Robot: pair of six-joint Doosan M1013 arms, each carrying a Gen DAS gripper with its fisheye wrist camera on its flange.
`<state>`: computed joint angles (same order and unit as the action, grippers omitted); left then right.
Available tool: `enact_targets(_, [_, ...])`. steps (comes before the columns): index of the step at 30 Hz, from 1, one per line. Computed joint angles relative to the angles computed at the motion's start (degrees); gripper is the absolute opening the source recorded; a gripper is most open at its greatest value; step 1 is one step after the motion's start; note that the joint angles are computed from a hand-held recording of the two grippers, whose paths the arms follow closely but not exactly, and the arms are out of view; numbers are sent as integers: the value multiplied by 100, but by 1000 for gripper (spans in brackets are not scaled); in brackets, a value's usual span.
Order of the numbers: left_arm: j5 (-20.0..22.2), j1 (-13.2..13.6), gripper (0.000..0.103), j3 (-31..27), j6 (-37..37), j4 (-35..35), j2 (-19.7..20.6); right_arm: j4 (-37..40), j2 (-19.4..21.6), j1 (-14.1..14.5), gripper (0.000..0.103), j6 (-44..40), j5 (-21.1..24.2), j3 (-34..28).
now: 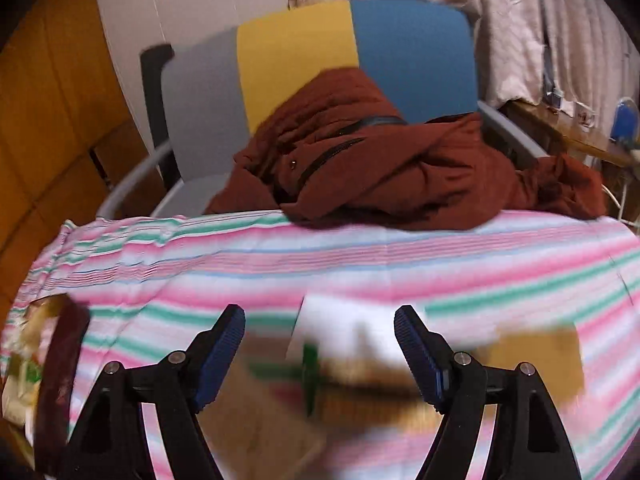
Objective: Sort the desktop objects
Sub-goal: 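Move the left tool toward the cream box while the right tool returns to the table, then close the left tool on the cream box while the right tool approaches a cracker pack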
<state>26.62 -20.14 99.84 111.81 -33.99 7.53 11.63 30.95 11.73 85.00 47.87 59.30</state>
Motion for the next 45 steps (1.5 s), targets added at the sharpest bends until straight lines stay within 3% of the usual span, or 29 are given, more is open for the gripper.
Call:
enact_targets(5, [39,46,60,1,231,-321,14,-569,743,54,78,360,988,-1128])
enact_targets(8, [61,78,60,21,373,-528,8,-801,955,91,78,358,1544,-1406])
enact_targets(11, [77,102,60,36,482,-688,6,-1080,772,157,78,231,1390,-1047])
enact_targets(20, [97,151,60,44,652,-946,21,-846,14,172,81,249,1264,111])
enact_targets(27, [52,147,60,55,613,-891,19,-260,-574,102,84,195,1183,969])
enact_targets(33, [-41,91,60,94,395,-604,-29,298,-1036,93,85,103,841,1681])
enact_targets(38, [-107,45,60,95,201,-328,-32,2088,-1720,-169,91,-1040,-188,2562])
enact_targets(41, [-129,36,60,73,152,-253,-10,2660,-2074,-327,94,-1270,-768,2992])
enact_targets(45, [-132,43,60,88,178,-289,-24,2736,-2267,-516,96,-971,-1204,3361])
